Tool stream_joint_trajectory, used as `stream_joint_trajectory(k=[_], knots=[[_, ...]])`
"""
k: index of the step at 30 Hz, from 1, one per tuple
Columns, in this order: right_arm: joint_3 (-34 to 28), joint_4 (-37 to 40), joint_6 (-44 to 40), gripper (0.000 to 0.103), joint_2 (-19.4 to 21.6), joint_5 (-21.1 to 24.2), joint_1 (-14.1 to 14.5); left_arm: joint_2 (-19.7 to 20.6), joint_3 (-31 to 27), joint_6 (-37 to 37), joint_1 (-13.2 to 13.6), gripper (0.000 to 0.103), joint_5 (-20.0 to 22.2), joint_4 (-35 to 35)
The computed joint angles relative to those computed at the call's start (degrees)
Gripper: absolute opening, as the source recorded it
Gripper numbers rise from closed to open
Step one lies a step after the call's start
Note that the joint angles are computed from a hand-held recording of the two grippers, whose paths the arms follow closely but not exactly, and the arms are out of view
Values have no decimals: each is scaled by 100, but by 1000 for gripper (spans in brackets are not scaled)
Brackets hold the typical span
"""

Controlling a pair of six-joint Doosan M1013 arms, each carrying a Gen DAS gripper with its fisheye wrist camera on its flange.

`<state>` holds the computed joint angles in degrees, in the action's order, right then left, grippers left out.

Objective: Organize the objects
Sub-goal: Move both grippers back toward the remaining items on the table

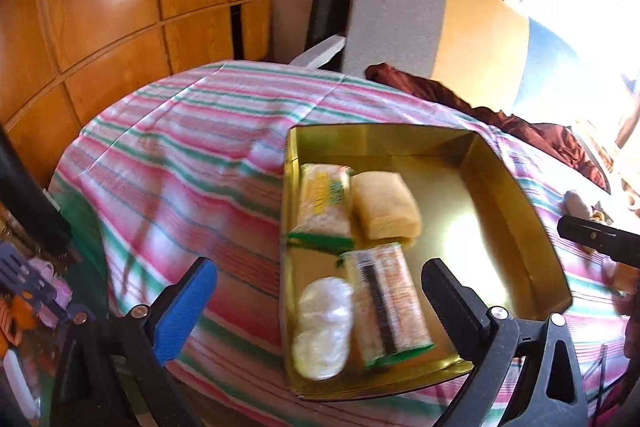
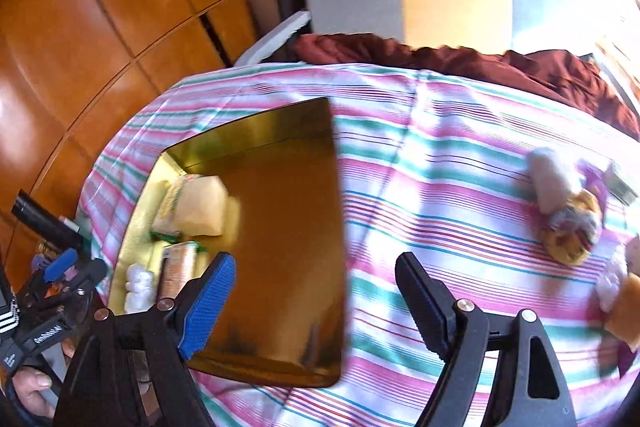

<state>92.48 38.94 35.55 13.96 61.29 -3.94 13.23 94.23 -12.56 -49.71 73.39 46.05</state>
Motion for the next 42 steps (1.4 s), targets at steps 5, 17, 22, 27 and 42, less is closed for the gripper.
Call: stream_joint_trajectory(k=[5,17,22,27,42], knots=[[-183,-237,329,83,127,-281,-380,182,-326,568,-20,103,-350,281],[-971,-527,1828,84,668,-953,-1387,795,-1301,1975,41,103,-1492,298],[-1289,-589,2211,84,992,-257,-1578,1077,-1713,2501,83,103,-1856,-37],[-1366,1249,1371,82,1192,1385,-1950,1313,-2050,2975,160,103,-2087,-432],[-1180,1223,2329,81,1098,50,-2137,2149,-3279,4033,383,103,-1539,-1571]])
